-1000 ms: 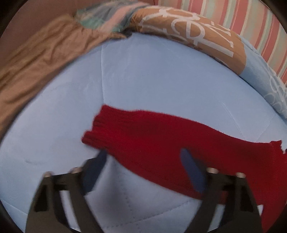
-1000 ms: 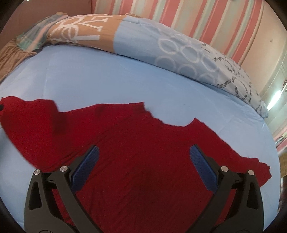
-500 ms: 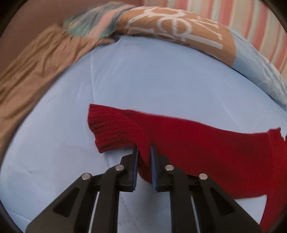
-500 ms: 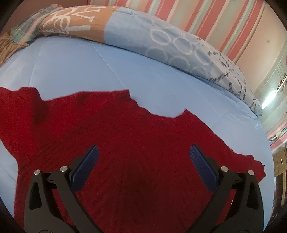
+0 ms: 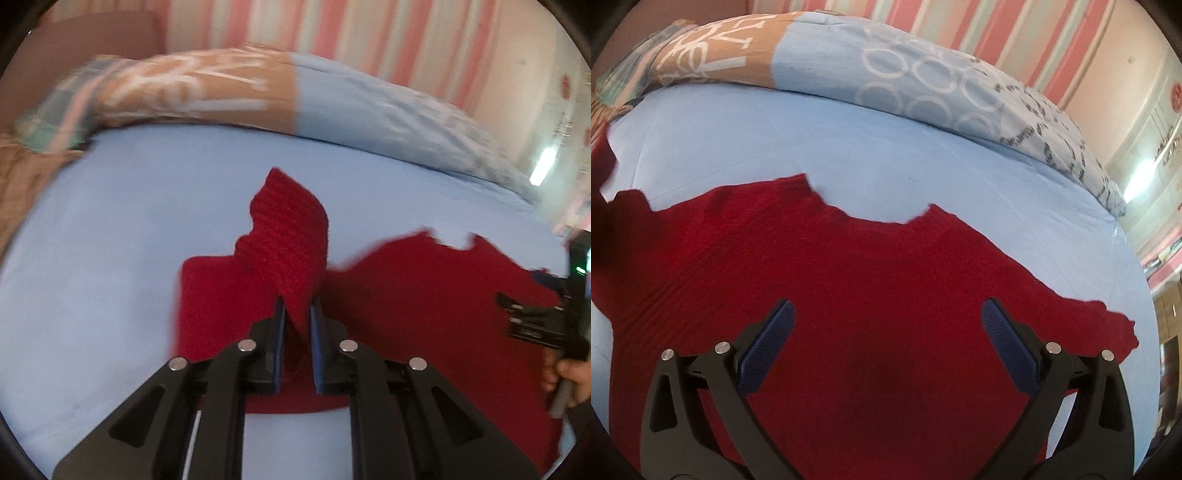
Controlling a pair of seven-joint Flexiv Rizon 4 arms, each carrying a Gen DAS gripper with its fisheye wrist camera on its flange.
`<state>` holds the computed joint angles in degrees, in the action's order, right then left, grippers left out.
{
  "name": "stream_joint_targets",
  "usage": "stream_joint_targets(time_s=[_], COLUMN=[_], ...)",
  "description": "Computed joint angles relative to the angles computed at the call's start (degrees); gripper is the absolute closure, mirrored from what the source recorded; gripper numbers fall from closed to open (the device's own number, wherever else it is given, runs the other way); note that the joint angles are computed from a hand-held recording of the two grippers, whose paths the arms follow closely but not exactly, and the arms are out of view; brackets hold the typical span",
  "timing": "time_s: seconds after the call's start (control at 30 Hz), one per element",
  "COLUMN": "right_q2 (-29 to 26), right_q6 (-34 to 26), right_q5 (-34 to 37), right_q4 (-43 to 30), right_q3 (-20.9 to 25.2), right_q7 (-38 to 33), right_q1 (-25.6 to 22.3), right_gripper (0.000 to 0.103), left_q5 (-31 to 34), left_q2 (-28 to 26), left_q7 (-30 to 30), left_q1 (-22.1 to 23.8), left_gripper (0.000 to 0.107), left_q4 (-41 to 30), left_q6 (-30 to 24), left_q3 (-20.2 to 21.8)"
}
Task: Fold small clothes
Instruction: 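Close the left gripper on the sleeve cuff and lift it, then lay the held sleeve across the sweater body and open the left gripper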
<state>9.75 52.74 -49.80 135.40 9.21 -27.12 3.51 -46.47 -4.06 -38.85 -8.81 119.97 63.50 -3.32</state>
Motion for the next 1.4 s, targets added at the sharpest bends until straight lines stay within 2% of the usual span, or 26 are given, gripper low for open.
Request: stream_joint_targets(time_s=[0.1, 0.23, 0.3, 0.33, 0.4, 0.43, 0.5, 0.57, 0.63, 0.7, 0.83, 0.93, 1.03, 1.1, 1.17, 1.23, 1.3, 1.4], right_q2=[1.67, 4.88, 5.96, 6.4, 7.05, 7.15, 7.52, 7.62, 7.37, 7.06, 7.0, 6.63, 6.76, 6.76, 6.21, 6.36, 7.3, 7.29], right_q6=[0.34, -0.04, 0.77, 1.11, 0.96, 0.37, 0.27, 0.76, 0.86, 0.89, 1.97, 3.24, 4.62, 6.04, 5.78, 6.65, 9.17, 9.16], right_q5=[2.12, 3.38, 6.66, 8.75, 11.65, 11.87, 12.15, 13.62, 14.61, 15.11, 16.6, 20.03, 25.55, 30.48, 33.03, 34.89, 38.71, 42.31], right_q4=[1.11, 3.31, 4.03, 4.29, 4.84, 4.99, 5.85, 6.62, 6.96, 7.06, 6.91, 6.47, 6.23, 6.12, 5.45, 5.32, 5.44, 4.43], right_q3=[-0.78, -1.52, -2.23, -2.59, -2.85, -2.58, -2.32, -2.25, -1.93, -1.48, -1.0, -1.2, -1.2, -1.37, -1.22, -1.09, -1.61, -1.82], right_q7=[-1.36, -4.19, -6.11, -7.19, -9.26, -9.67, -10.18, -10.75, -10.86, -10.78, -11.91, -13.71, -16.34, -18.3, -19.59, -19.61, -19.86, -21.0], right_q1=[-0.97, -3.44, -4.3, -4.66, -5.62, -6.19, -7.19, -7.45, -7.5, -7.25, -5.99, -4.47, -2.33, -0.48, 0.5, 0.82, 1.36, 2.5], right_gripper=[0.003, 0.003, 0.003, 0.004, 0.004, 0.004, 0.004, 0.004, 0.004, 0.005, 0.005, 0.006, 0.009, 0.015, 0.03, 0.037, 0.037, 0.037], left_q5=[-1.37, -7.96, -9.41, -7.38, 4.09, 8.15, 12.12, 16.54, 17.98, 16.35, 13.22, 15.69, 15.48, 15.66, 18.3, 18.75, 17.38, 16.85], left_q2=[0.26, 0.23, -0.45, -1.06, -3.51, -4.3, -5.16, -5.7, -5.32, -4.3, -1.53, -0.79, 0.95, 1.49, 1.65, 2.24, 2.6, 2.83], left_q7=[-0.22, 0.2, 0.59, -0.21, -6.48, -8.84, -10.4, -11.23, -11.73, -10.48, -9.04, -10.98, -10.6, -10.65, -12.42, -12.73, -12.69, -14.0], left_q1=[-3.09, -8.06, -10.75, -11.81, -13.06, -13.05, -12.72, -12.46, -12.1, -11.36, -11.13, -11.15, -10.4, -10.22, -10.06, -9.97, -9.91, -9.67], left_gripper=[0.094, 0.094, 0.094, 0.094, 0.094, 0.094, 0.087, 0.073, 0.065, 0.061, 0.059, 0.053, 0.054, 0.054, 0.053, 0.053, 0.053, 0.053], left_q4=[1.14, 1.35, 0.9, 0.89, 0.29, 0.07, 0.07, 0.39, 1.3, 2.56, 5.26, 5.97, 7.73, 8.34, 8.54, 9.19, 9.4, 9.34], left_q6=[-0.2, -0.68, 0.51, 1.82, 3.96, 3.44, 3.31, 4.89, 5.98, 6.15, 6.6, 7.27, 6.58, 6.6, 7.2, 7.85, 7.96, 8.19], left_q3=[-2.38, -5.39, -6.77, -7.0, -6.34, -5.94, -5.95, -5.74, -6.12, -6.78, -6.73, -5.41, -4.08, -3.67, -3.24, -3.01, -2.96, -2.62])
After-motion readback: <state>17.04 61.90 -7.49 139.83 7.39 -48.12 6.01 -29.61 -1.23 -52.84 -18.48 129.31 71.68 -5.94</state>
